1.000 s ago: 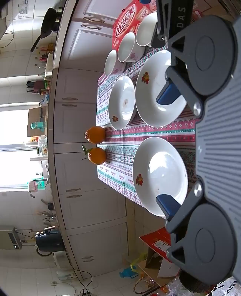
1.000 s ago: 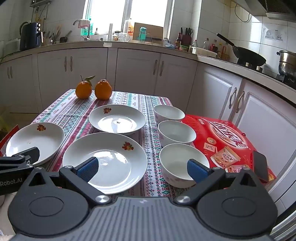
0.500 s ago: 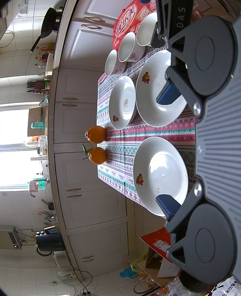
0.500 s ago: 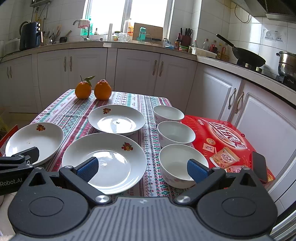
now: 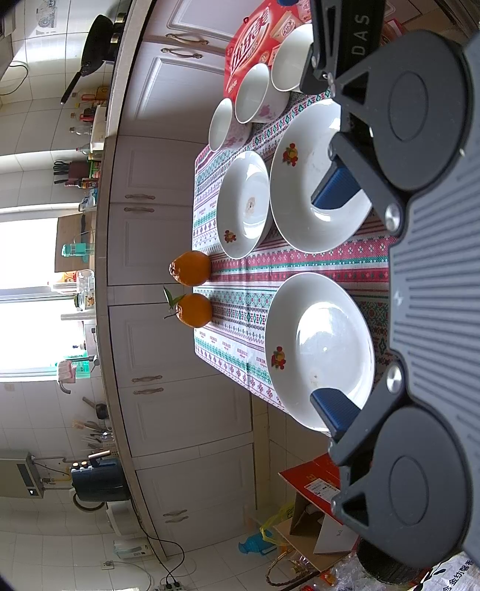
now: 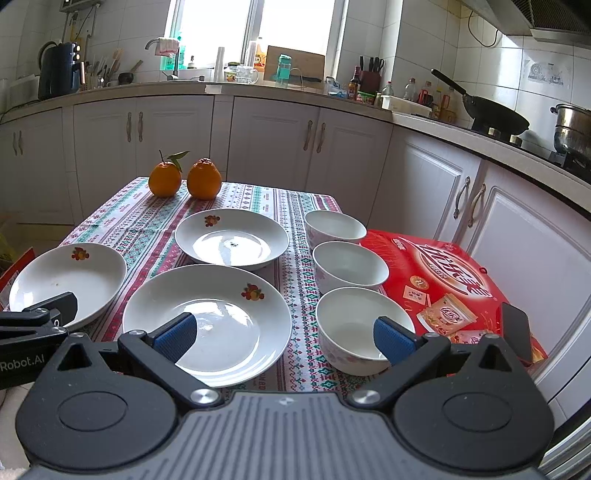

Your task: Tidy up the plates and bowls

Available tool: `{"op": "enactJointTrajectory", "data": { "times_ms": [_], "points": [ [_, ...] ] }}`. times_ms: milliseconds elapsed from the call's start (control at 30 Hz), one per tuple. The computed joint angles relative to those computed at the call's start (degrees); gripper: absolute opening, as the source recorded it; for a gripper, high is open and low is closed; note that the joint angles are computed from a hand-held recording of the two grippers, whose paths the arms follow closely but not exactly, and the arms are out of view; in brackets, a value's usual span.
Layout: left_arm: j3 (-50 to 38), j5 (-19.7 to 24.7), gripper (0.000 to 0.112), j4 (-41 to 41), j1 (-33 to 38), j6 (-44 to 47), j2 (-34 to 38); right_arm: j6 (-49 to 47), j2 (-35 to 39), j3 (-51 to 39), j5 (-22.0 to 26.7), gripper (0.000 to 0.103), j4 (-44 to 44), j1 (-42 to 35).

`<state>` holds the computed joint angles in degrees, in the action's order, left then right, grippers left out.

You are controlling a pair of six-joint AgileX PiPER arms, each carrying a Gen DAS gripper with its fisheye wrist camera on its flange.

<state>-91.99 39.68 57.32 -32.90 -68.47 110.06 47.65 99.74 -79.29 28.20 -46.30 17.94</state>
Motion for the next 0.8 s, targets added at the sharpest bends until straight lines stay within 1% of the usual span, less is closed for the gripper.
{"op": "enactJointTrajectory", "data": {
  "times_ms": [800],
  "points": [
    [-0.01, 0.31, 0.102, -0.11, -0.14, 0.26, -0.28, 0.29, -0.07, -0.35, 1.08, 0.103, -0.54, 0.5]
  ]
}}
